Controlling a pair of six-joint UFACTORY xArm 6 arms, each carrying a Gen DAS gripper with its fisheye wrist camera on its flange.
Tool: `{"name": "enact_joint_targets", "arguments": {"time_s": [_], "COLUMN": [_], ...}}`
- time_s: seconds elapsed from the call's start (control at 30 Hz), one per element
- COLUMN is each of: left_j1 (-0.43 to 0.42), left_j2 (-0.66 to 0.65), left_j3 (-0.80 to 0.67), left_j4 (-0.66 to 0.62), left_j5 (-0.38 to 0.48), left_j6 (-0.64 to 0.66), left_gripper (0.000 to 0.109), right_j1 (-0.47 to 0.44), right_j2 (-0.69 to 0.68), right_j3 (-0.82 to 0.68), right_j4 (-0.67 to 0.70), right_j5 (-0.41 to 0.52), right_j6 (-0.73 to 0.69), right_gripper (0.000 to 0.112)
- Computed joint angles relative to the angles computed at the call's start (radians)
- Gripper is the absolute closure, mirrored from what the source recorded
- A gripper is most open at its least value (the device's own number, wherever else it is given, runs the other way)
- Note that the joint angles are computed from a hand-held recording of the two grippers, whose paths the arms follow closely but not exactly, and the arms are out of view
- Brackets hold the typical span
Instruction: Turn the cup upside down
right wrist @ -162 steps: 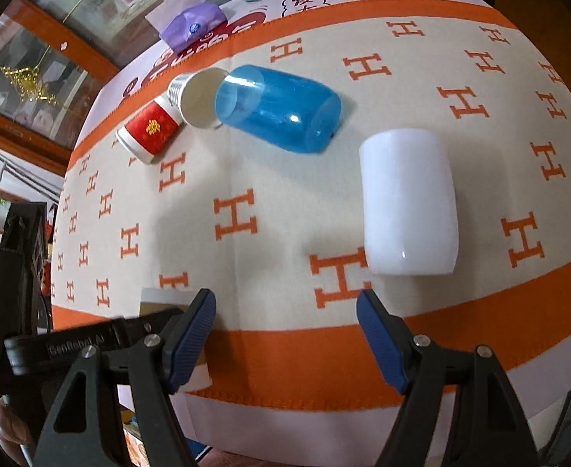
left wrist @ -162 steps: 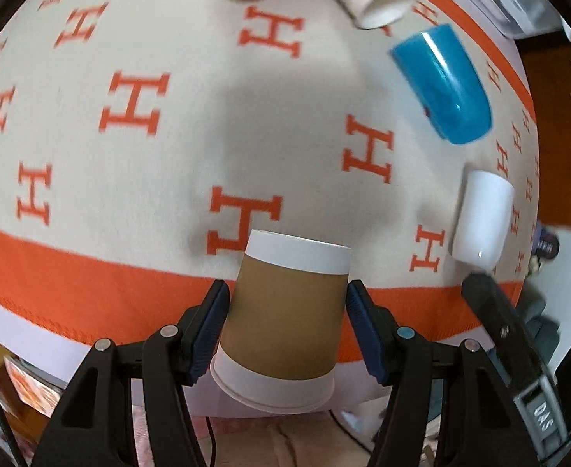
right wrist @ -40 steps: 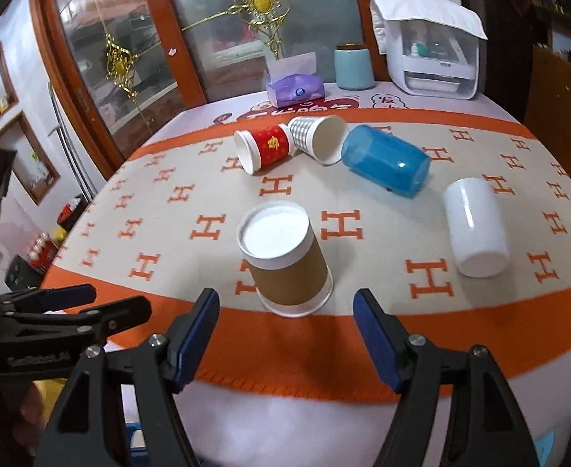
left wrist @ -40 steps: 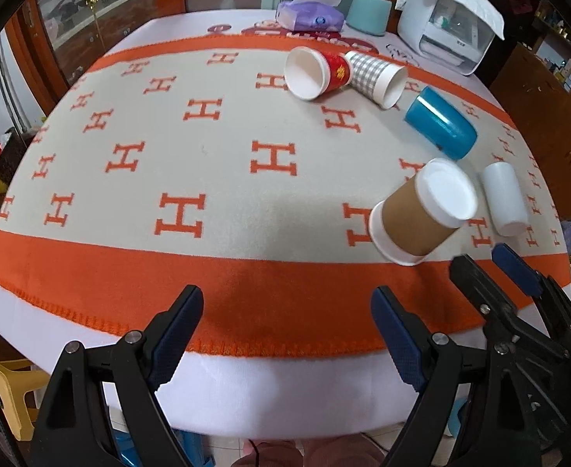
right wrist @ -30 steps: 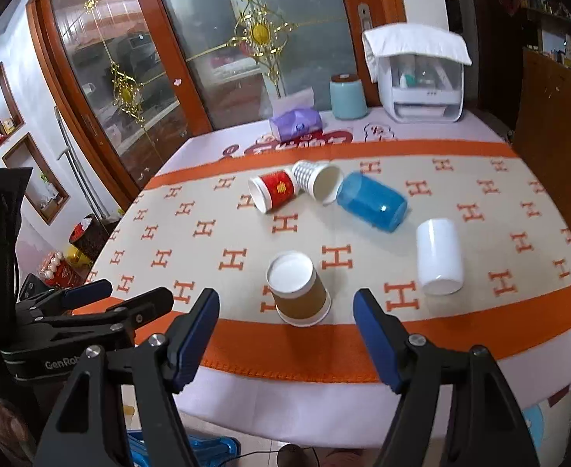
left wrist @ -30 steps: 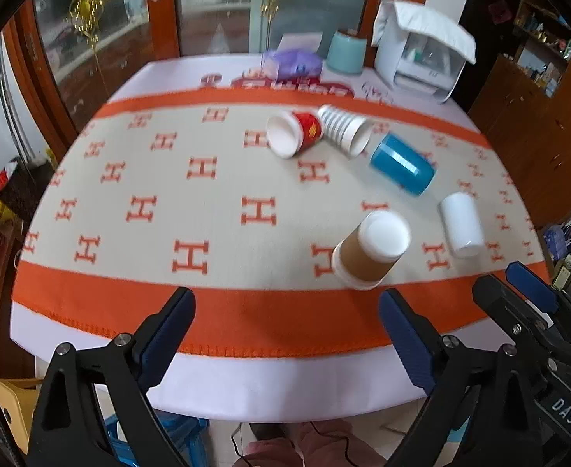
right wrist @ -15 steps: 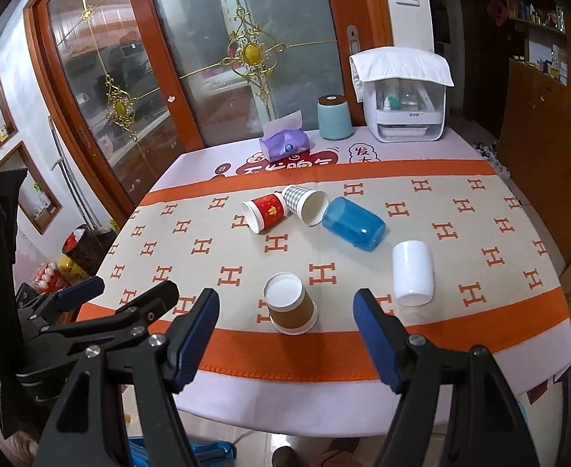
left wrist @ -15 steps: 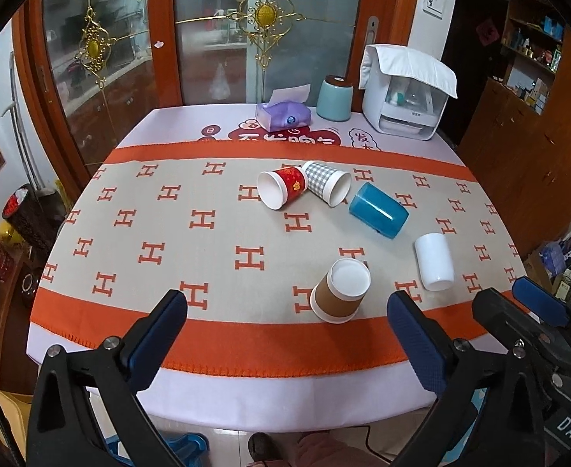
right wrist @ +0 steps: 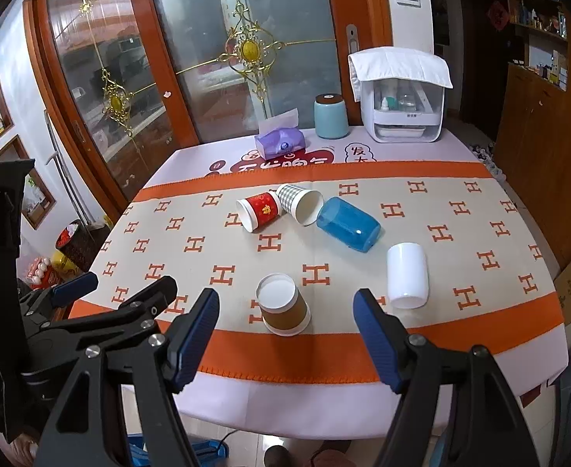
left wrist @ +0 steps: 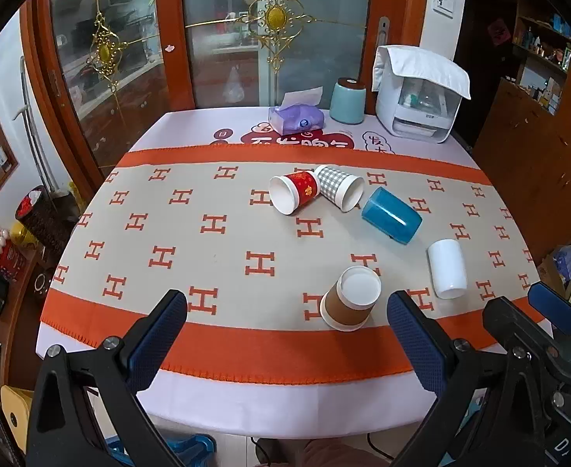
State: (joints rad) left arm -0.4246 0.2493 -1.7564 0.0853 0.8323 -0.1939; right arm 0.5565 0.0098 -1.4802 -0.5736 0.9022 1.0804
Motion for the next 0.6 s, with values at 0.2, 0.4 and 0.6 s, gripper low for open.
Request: {"name": "enact_joint_targets", "arguments": {"time_s": [0.2,0.4,0.6], "left_j1": [0.000,0.001,0.002], "left_j2": [0.013,0.023,0.032], "left_j3": [-0.016,-0.027,-0.038], "left_j4": [0.017,0.025,0.026], "left_j5": [0.016,0.026,0.029], "left_j6": [-0.009,-0.013,-0.012], "left_gripper": [0.007,0.007,0.007], "right_j1": [-0.006,-0.009,-0.010], "right_j2": [0.008,0.011,0.013], "right_j3": [-0.002,-0.003,-0.006], "right_j4": [0.020,0.026,0.028], "right_j5": [-0.006,-0.011,-0.009], "right_j6": [-0.014,-0.019,-0.021], "right_gripper": [0.040,0.040,0.040]}}
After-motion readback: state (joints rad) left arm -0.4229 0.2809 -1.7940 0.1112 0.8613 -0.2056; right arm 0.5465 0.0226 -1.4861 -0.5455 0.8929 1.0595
